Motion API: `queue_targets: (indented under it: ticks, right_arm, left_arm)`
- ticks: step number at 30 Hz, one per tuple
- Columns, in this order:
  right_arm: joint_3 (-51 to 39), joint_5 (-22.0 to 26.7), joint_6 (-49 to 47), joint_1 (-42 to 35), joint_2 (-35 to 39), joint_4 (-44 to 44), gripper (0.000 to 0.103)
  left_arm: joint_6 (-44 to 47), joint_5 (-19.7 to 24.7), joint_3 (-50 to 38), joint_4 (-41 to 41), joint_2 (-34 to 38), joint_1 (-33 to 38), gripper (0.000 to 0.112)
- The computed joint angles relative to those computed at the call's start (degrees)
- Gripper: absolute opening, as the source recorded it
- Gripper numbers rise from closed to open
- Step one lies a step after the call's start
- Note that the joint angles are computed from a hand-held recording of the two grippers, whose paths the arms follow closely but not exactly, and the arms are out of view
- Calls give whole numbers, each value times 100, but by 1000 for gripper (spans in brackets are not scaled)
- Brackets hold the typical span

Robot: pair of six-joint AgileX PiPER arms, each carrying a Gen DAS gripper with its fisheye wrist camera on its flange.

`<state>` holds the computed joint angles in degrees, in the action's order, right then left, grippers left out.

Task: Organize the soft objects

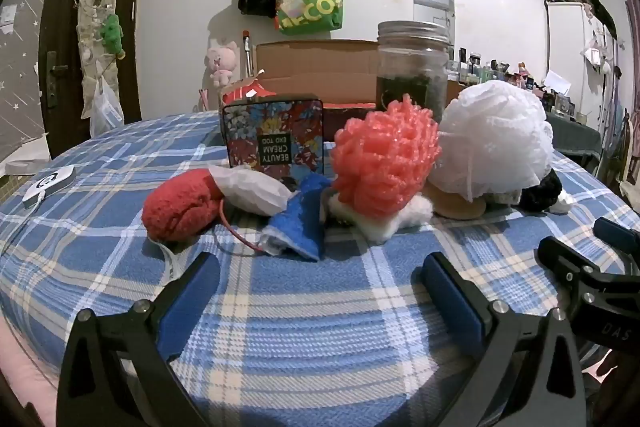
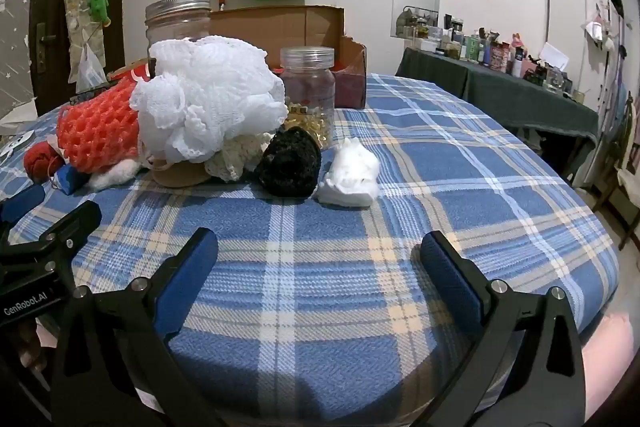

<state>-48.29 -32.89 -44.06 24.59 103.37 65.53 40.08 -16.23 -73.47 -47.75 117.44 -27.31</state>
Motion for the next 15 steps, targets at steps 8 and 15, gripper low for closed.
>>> queue_targets:
  ticks: [8, 15]
  right_arm:
    - [-5, -3, -84, 10, -2, 46, 103]
    - [-1, -30, -66, 19, 1, 51, 103]
  left_arm:
    - [147, 25, -17, -142, 2, -7, 103]
    - [168, 44, -25, -169, 1, -4, 103]
